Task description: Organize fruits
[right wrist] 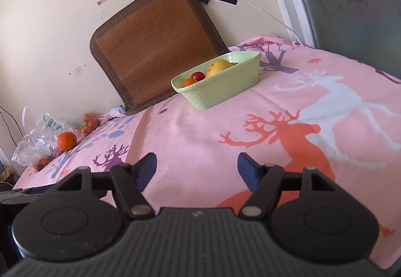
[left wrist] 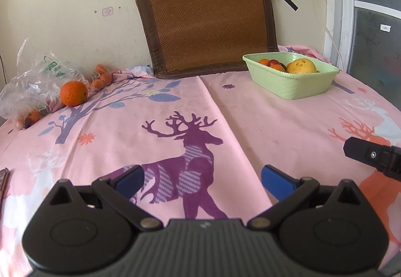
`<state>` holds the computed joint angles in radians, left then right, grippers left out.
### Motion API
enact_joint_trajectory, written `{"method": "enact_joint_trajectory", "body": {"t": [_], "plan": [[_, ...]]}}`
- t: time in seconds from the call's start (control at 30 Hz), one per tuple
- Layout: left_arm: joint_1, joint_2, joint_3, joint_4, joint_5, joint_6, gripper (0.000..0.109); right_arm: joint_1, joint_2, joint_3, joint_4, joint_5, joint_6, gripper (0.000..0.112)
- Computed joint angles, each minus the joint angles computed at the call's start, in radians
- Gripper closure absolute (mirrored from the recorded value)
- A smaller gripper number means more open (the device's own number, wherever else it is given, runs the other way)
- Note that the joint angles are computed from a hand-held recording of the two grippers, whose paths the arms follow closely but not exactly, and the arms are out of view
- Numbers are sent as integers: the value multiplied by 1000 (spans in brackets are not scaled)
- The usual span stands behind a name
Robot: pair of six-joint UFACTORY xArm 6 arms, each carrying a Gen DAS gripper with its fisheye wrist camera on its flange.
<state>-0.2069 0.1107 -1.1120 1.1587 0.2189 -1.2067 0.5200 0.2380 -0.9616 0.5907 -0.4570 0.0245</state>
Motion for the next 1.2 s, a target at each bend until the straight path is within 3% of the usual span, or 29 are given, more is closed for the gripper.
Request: {"method": "enact_joint_trajectory", "body": {"t": [0.23, 0.47, 0.8, 0.9, 0.97, 1.1, 1.2], "plan": [[-7, 13, -4, -38, 12, 55, 6, -2, 2, 0, -6, 1, 7, 39], [-13, 35, 7, -232, -13, 252, 6, -4, 7, 0, -12, 3, 20, 39], [-15, 47, 9, -323, -10, 320, 6, -9, 12, -2, -17, 12, 30, 39], [-7, 51, 18, -433, -38, 392, 6, -8, 13, -3, -13, 13, 28, 39], [-5, 53, 18, -408, -42, 372, 6, -8, 13, -3, -14, 14, 29, 39], [5, 50, 22, -246, -64, 208, 6, -9, 12, -2, -18, 16, 35, 39], [2, 46, 25, -278, -58, 231, 6, -10, 12, -1, -22, 15, 39, 39]]}}
